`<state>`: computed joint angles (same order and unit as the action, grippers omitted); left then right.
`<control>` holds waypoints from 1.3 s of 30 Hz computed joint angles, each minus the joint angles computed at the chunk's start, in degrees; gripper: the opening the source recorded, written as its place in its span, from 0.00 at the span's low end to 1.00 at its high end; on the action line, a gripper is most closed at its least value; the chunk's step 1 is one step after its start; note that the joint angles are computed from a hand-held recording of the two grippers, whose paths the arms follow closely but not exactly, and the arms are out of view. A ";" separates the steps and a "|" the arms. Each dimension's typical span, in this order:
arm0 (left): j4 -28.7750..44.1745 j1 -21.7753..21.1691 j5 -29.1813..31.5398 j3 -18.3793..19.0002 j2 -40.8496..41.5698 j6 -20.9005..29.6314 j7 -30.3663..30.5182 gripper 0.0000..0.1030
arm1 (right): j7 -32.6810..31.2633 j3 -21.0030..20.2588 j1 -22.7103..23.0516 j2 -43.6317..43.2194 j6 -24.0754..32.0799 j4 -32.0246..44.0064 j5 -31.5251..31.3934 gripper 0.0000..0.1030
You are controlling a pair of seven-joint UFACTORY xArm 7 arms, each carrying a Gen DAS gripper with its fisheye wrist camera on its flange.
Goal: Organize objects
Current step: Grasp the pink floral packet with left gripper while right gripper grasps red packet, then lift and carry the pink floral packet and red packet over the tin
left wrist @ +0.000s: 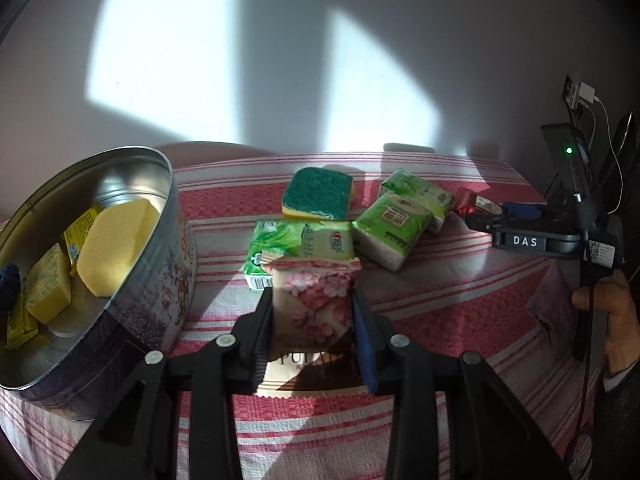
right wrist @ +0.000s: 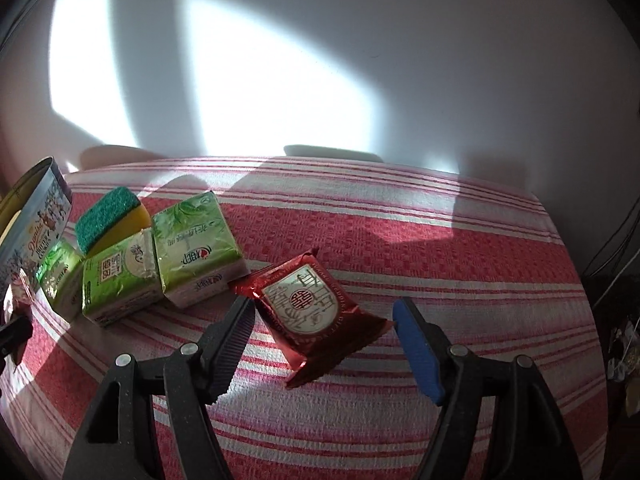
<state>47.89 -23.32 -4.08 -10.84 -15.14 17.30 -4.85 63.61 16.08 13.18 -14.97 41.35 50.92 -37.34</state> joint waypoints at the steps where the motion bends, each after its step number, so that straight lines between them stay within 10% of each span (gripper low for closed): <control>1: -0.04 0.46 0.84 -0.48 -0.13 -0.10 -0.66 0.34 | -2.23 -0.65 0.14 1.15 -0.03 0.58 0.86 0.75; 6: -0.12 0.31 1.47 -0.39 0.04 0.16 -0.55 0.34 | -4.53 -3.15 -0.51 0.96 -6.18 -1.57 3.91 0.78; 13: -1.63 1.64 3.89 -1.44 -1.28 -1.45 -2.14 0.34 | -0.54 -0.61 -2.17 -0.44 -4.82 -2.38 1.83 0.43; 21: -2.66 3.14 6.27 -1.76 -3.23 -3.94 -3.63 0.34 | 17.93 4.70 -5.23 -7.53 -7.20 -6.66 -2.02 0.43; 39: -6.02 6.84 4.55 5.57 -7.17 -9.32 1.98 0.34 | 47.49 20.08 -0.17 3.68 14.43 8.58 -23.45 0.43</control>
